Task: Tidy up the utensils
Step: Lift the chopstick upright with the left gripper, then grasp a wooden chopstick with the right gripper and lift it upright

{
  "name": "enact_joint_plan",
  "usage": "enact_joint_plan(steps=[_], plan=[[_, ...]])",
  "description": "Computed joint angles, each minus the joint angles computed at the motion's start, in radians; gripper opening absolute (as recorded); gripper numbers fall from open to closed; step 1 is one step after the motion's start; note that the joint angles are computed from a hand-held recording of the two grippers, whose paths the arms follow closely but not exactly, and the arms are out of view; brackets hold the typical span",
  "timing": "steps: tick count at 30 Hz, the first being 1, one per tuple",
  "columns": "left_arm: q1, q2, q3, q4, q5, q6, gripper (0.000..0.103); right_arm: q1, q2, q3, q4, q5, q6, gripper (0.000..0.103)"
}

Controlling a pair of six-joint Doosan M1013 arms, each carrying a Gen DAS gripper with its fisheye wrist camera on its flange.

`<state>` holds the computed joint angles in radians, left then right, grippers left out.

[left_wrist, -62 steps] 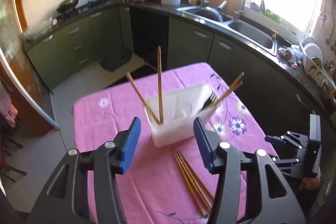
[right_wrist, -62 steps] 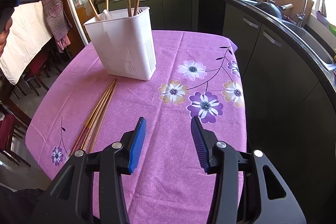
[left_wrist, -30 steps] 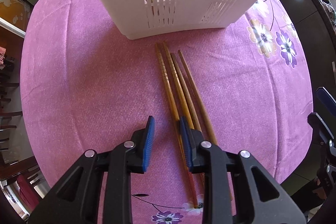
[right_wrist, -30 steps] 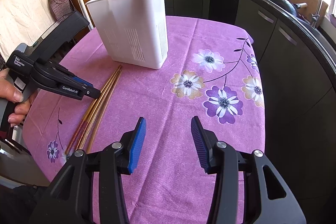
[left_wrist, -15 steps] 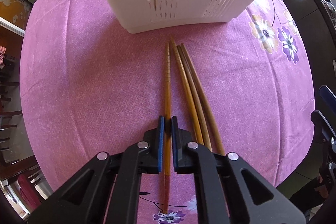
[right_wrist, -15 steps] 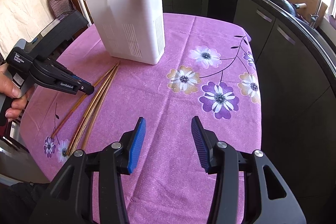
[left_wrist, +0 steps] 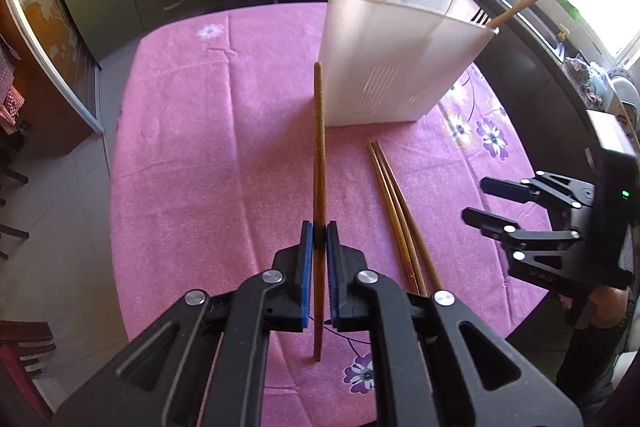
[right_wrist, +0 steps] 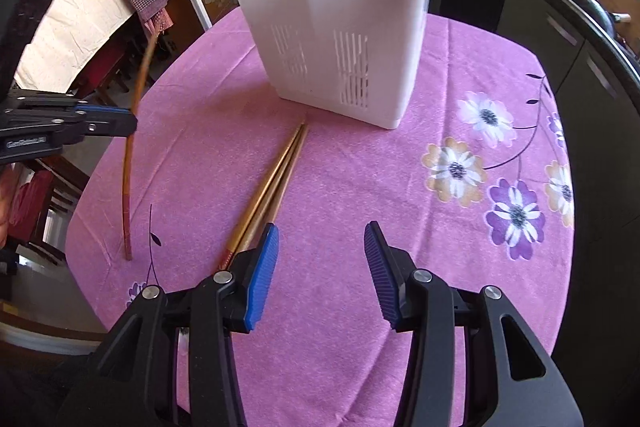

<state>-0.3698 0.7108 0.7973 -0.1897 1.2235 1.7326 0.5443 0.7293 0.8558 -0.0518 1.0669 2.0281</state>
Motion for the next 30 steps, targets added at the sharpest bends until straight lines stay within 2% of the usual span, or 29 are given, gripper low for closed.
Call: enact_joint_plan(steps=[2, 5, 11, 17, 20, 21, 25, 27, 28, 30], plan=[[0.017, -0.024, 0.028, -0.015, -0.037, 0.027, 0.007, -0.004, 0.046, -0.072, 0.03, 0.064, -0.012, 0.032], [0.018, -0.044, 0.065, -0.022, -0.089, 0.043, 0.007, -0.01, 0.104, -0.165, 0.067, 0.144, -0.025, 0.023], [0.026, -0.063, 0.102, -0.055, -0.131, 0.09, 0.007, -0.002, 0.193, -0.32, 0.057, 0.275, -0.032, 0.017], [0.028, -0.073, 0.12, -0.069, -0.146, 0.117, 0.007, -0.001, 0.253, -0.431, 0.05, 0.364, -0.041, 0.014], [0.029, -0.075, 0.125, -0.077, -0.146, 0.126, 0.007, 0.005, 0.315, -0.551, 0.039, 0.447, -0.052, 0.014], [0.029, -0.075, 0.127, -0.078, -0.148, 0.127, 0.007, 0.011, 0.311, -0.544, 0.035, 0.459, -0.048, 0.014], [0.027, -0.082, 0.138, -0.08, -0.161, 0.142, 0.007, 0.015, 0.377, -0.678, 0.015, 0.54, -0.047, 0.013], [0.026, -0.086, 0.146, -0.078, -0.171, 0.15, 0.007, 0.017, 0.404, -0.733, 0.006, 0.563, -0.051, 0.011], [0.027, -0.086, 0.147, -0.082, -0.17, 0.15, 0.007, 0.016, 0.401, -0.727, 0.011, 0.553, -0.043, 0.008], [0.028, -0.087, 0.149, -0.083, -0.172, 0.15, 0.007, 0.016, 0.361, -0.644, -0.001, 0.495, -0.031, 0.007]])
